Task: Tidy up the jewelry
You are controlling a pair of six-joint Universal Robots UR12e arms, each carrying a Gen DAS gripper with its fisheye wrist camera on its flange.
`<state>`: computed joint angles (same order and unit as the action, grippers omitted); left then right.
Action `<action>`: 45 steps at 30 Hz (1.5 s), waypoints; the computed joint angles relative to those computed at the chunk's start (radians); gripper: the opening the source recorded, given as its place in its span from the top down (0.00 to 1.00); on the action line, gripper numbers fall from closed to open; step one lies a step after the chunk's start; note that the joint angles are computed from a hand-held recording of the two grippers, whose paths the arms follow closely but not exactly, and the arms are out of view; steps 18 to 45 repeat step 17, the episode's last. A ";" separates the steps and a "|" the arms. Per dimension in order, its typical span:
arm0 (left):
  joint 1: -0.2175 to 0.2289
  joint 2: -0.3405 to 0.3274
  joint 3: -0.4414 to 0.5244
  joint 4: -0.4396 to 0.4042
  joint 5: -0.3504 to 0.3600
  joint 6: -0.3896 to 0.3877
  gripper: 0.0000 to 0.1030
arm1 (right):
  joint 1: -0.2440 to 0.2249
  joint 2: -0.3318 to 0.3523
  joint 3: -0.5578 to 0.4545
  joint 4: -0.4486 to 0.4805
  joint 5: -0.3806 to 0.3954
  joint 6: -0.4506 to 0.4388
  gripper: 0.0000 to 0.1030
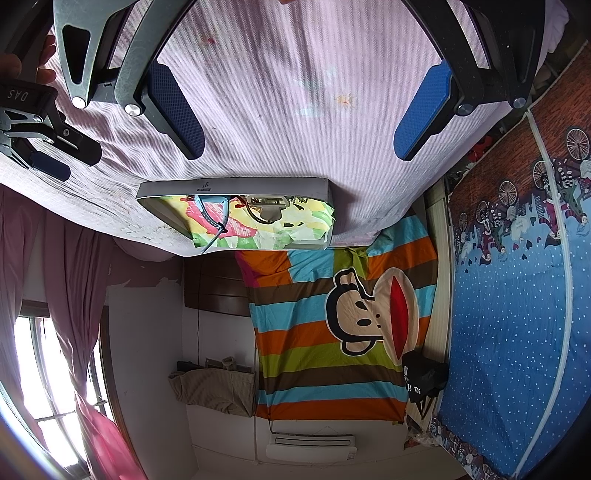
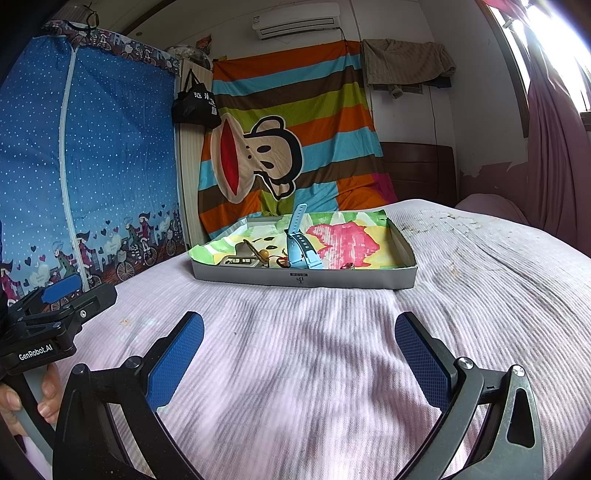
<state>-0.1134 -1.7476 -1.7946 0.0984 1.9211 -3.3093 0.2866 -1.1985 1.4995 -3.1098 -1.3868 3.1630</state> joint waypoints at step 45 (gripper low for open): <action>0.010 0.011 -0.003 -0.013 -0.001 0.005 0.00 | 0.000 0.000 0.000 0.001 0.001 0.000 0.01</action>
